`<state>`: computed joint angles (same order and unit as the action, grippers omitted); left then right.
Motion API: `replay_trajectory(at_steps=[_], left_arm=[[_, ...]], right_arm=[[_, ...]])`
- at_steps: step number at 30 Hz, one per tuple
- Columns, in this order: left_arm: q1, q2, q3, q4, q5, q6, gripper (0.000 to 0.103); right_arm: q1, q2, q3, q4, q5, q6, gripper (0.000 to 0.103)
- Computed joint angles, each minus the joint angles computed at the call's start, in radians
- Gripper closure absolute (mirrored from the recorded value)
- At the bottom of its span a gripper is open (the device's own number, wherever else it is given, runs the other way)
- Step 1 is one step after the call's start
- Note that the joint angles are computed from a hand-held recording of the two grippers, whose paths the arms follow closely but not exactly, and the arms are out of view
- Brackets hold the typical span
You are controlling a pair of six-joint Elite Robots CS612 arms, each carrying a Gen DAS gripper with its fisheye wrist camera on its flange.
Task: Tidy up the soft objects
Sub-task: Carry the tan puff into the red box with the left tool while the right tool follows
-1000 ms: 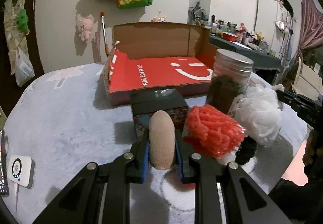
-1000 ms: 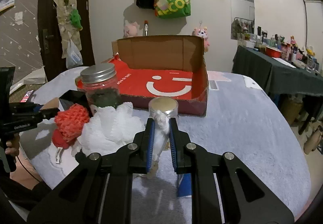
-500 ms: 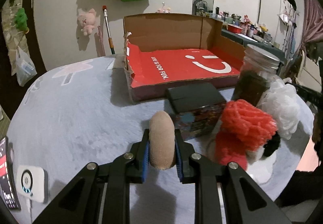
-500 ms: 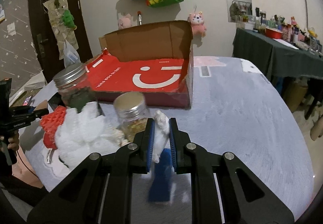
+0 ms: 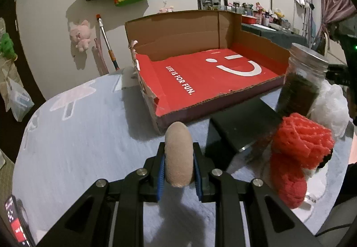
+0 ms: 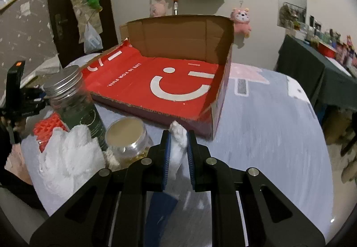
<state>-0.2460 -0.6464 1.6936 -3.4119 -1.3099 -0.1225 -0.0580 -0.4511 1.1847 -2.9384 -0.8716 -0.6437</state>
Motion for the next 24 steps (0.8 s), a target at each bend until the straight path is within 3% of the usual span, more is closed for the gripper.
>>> replay_trajectory(at_steps=[9, 16, 20, 24], left_arm=[[0.021, -0.004, -0.040, -0.007, -0.072, 0.083, 0.080], [0.035, 0.004, -0.117, 0.038, -0.124, 0.084, 0.080], [0.039, 0.020, -0.193, 0.167, -0.124, 0.028, 0.080], [0.041, 0.040, -0.249, 0.257, -0.130, -0.012, 0.080]], right_arm=[[0.010, 0.012, -0.078, 0.142, 0.054, -0.065, 0.089], [0.030, 0.030, -0.159, 0.254, 0.073, -0.092, 0.089], [0.052, 0.046, -0.214, 0.301, 0.014, -0.075, 0.089], [0.081, 0.075, -0.289, 0.355, -0.098, -0.041, 0.089]])
